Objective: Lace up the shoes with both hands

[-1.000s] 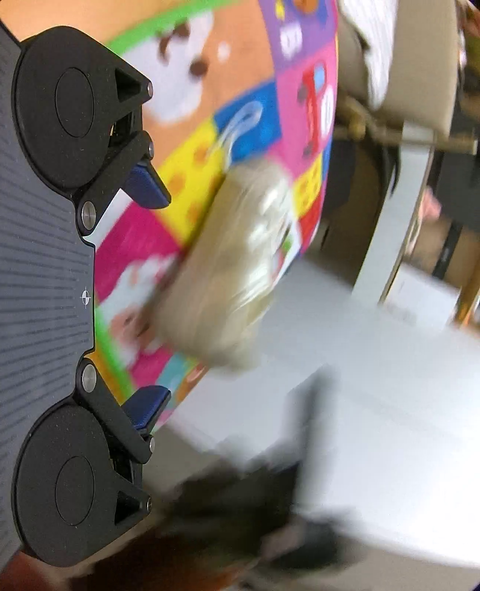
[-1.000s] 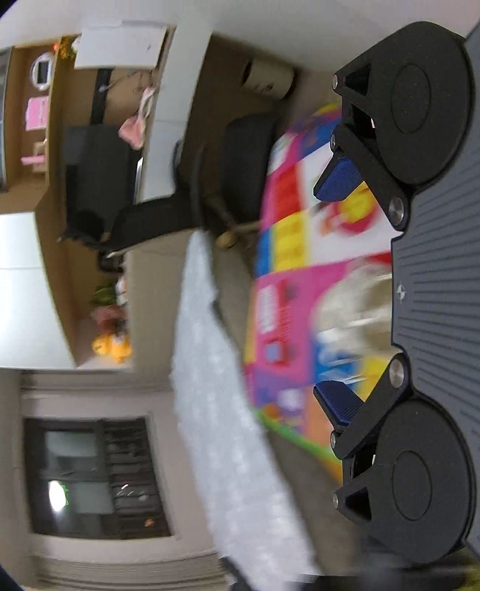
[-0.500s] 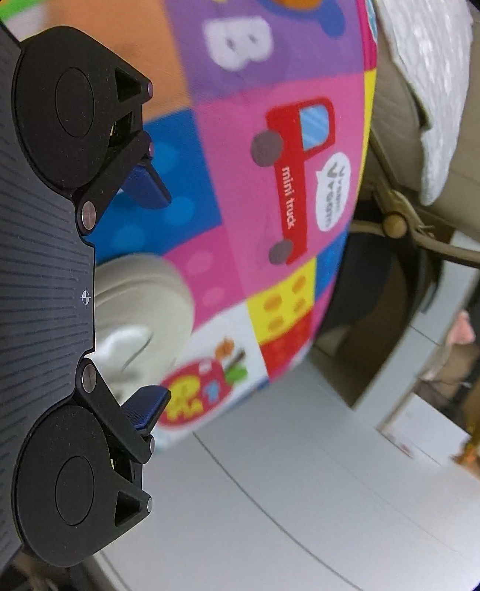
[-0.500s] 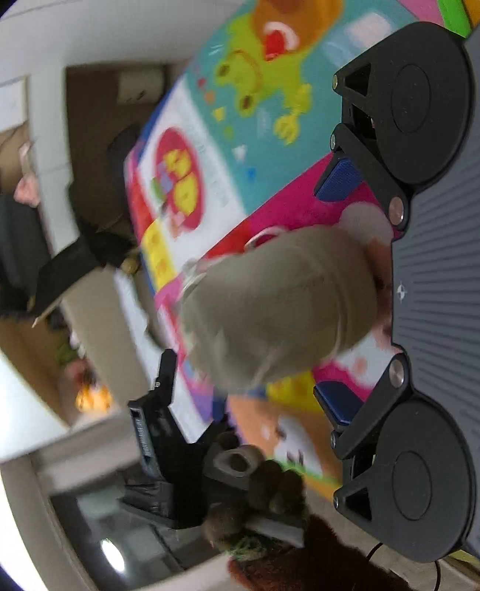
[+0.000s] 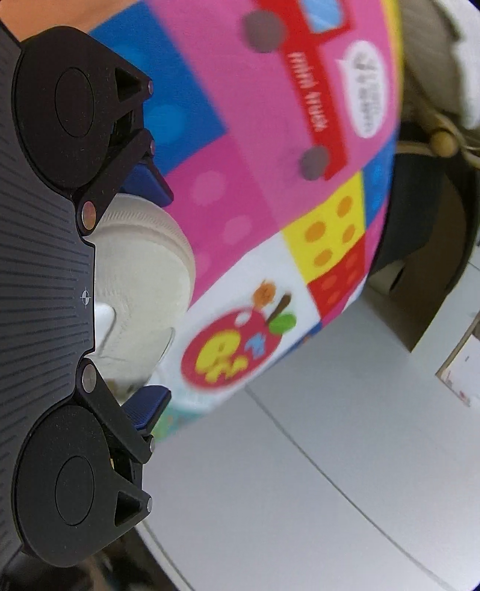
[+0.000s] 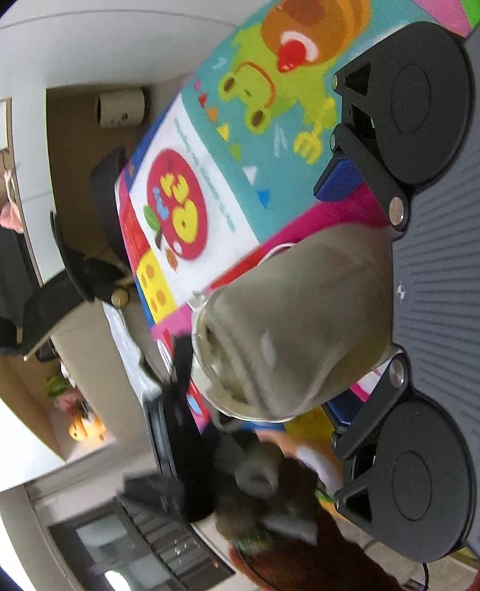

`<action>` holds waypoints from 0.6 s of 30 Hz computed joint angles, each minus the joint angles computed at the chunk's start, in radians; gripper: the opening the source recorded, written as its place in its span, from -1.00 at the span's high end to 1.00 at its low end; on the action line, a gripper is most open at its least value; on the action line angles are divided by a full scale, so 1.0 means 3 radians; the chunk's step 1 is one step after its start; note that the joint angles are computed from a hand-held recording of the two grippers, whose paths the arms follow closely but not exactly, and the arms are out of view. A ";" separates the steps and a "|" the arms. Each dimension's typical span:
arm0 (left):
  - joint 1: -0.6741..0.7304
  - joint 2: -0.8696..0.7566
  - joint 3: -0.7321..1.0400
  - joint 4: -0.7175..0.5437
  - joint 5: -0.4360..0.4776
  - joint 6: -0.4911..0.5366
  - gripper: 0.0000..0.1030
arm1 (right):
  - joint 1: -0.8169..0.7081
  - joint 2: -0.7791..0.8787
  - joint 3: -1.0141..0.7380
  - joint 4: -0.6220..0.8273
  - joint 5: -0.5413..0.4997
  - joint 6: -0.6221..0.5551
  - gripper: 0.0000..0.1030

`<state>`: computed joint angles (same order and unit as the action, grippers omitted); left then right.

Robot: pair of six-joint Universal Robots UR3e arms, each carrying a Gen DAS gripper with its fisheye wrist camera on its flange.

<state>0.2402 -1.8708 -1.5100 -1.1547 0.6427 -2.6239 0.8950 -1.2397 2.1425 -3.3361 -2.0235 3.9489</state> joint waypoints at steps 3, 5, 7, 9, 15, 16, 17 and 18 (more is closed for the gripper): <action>0.0296 0.0499 -0.0408 -0.0419 -0.0210 0.0404 -1.00 | -0.0271 -0.0177 0.0040 -0.0036 0.0322 -0.0354 -1.00; 0.0543 0.0979 -0.0837 -0.0433 -0.0235 0.0571 -1.00 | -0.0395 -0.0249 -0.0023 -0.0011 0.0550 -0.0686 -1.00; 0.0912 0.1430 -0.1138 -0.0849 -0.0274 0.0844 -1.00 | -0.0401 -0.0247 -0.0237 0.0153 0.0704 -0.1279 -1.00; 0.1359 0.1814 -0.1251 -0.1739 -0.0248 0.1434 -1.00 | -0.0414 -0.0217 -0.0428 0.0315 0.0896 -0.1975 -1.00; 0.2418 0.2591 -0.1348 -0.3414 0.0176 0.2783 -1.00 | -0.0612 -0.0865 -0.0478 0.1351 0.1347 -0.2779 -1.00; 0.2490 0.2693 -0.1346 -0.3420 0.0152 0.2810 -1.00 | -0.0685 -0.1070 -0.0353 0.1324 0.1411 -0.2656 -1.00; 0.2542 0.2768 -0.1329 -0.3431 0.0114 0.2831 -1.00 | -0.0767 -0.1286 -0.0198 0.1214 0.1431 -0.2451 -1.00; 0.2543 0.2785 -0.1284 -0.3441 0.0050 0.2829 -1.00 | -0.0840 -0.1464 -0.0062 0.1077 0.1413 -0.2212 -1.00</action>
<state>1.0030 -1.0352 -1.8951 -2.1870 0.6576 -1.7754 0.6432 -1.6788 2.1240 -3.0131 -1.5995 3.2853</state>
